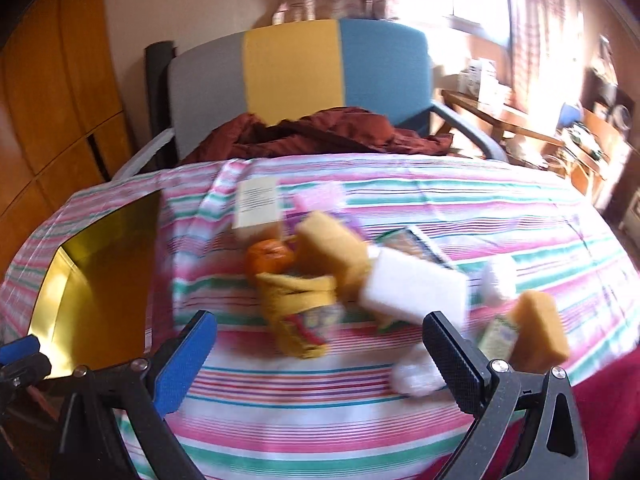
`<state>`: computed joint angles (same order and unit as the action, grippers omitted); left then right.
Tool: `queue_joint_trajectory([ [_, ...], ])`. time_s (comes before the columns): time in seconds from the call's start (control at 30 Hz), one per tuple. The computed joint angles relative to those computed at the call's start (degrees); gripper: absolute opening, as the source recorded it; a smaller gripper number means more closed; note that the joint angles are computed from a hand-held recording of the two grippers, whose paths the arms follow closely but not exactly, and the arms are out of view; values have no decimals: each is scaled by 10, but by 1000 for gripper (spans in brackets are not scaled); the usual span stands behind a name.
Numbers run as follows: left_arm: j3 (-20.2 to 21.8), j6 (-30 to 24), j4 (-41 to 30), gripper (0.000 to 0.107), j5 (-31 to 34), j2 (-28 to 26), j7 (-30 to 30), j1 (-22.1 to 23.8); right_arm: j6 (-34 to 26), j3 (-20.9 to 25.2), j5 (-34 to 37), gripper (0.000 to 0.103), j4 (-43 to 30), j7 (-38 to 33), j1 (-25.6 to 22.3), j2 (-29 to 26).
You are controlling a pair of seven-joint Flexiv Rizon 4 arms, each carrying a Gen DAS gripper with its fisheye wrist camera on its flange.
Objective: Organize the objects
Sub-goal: 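Grasp the yellow knitted pouch with the left gripper and lift it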
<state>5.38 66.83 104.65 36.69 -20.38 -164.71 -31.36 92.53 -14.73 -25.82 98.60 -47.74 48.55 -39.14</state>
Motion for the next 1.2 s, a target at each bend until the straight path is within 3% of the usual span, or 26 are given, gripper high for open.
queue_joint_trajectory([
  [0.2,-46,53,-71,72,-81,-72,146,39,5,-82,23,103,12,45,11,9],
  [0.27,-60,58,-95,72,-117,-98,193,50,2,-89,30,103,7,56,3,9],
  [0.37,-73,62,-137,82,-159,-140,246,57,0,-87,41,103,4,72,-16,11],
  [0.43,-74,55,-167,82,-182,-165,275,56,-7,-61,48,103,-2,79,-44,13],
  [0.5,-52,40,-205,82,-187,-191,287,36,-14,17,59,103,-19,72,-108,12],
  [0.63,-43,20,-246,82,-228,-230,322,28,-14,116,84,103,-40,63,-187,-1],
  [0.7,-33,9,-264,82,-250,-248,327,23,-3,135,97,103,-46,65,-204,-8],
  [0.9,-14,-32,-319,83,-298,-294,345,14,58,137,130,103,-38,68,-207,-16],
  [0.97,-5,-38,-325,79,-302,-301,334,8,69,143,141,103,-37,70,-212,-18],
  [1.03,-15,-32,-319,54,-314,-304,335,13,66,154,149,103,-42,73,-221,-21],
  [1.07,-25,-14,-306,52,-322,-303,337,19,64,155,153,103,-43,76,-221,-21],
  [1.2,1,4,-286,40,-306,-290,329,-10,53,165,157,103,-47,79,-229,-23],
])
